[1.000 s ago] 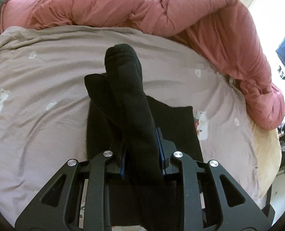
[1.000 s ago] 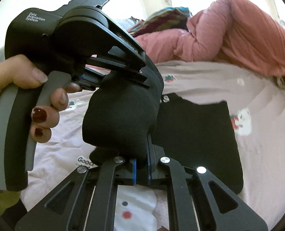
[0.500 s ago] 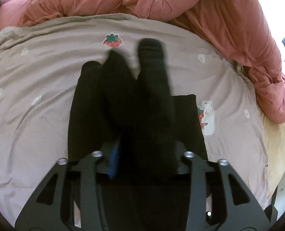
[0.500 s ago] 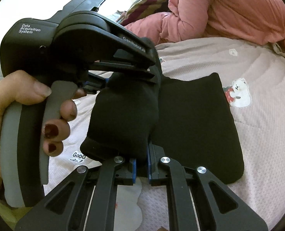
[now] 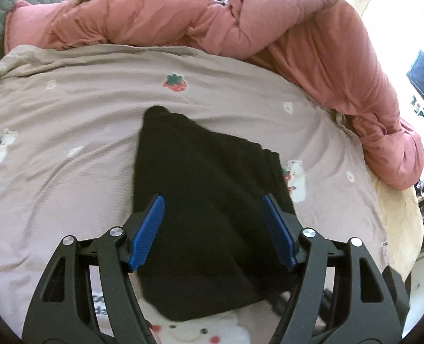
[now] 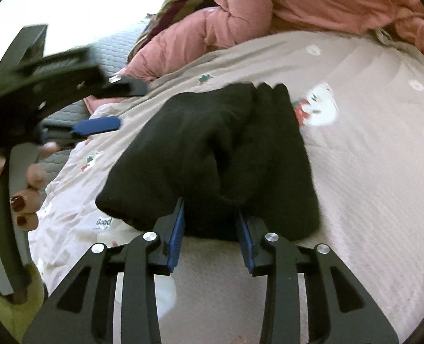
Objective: Fold small clothes
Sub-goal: 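Open both grippers and release the folded black bundle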
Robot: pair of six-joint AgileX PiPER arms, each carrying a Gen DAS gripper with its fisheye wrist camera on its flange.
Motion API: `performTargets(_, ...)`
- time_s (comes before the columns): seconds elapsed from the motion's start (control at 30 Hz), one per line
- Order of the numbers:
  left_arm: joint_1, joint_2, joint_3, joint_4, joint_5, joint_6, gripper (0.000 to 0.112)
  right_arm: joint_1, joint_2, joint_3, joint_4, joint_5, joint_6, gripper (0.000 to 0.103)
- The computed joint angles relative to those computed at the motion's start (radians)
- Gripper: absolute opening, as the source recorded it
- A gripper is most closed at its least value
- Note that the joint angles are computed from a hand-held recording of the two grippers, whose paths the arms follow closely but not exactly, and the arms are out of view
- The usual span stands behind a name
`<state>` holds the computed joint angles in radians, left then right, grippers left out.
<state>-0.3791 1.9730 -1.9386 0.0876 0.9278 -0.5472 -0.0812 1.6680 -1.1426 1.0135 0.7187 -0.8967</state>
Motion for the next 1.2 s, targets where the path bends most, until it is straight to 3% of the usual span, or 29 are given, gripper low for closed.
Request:
performTargets(0.33,-0.035,-0.139,0.217,0.148,-0.085,-0.058,0.064,-0.051,-0.074,0.017,-0.044,0.030,0.002,0.043)
performTargets(0.77,-0.073,-0.227,0.346,0.313,-0.110,-0.145,0.069,-0.067,-0.103,-0.058,-0.109,0.046,0.033,0.060)
performTargets(1.0,-0.053,-0.242,0.394,0.321,-0.135,-0.151,0.069,-0.032,-0.042,-0.183,-0.174,0.064,0.100,0.068)
performTargets(1.2,-0.019,-0.237,0.425,0.294,-0.159,-0.136,0.069,-0.009,0.088,-0.383,-0.247,0.142,0.206,0.072)
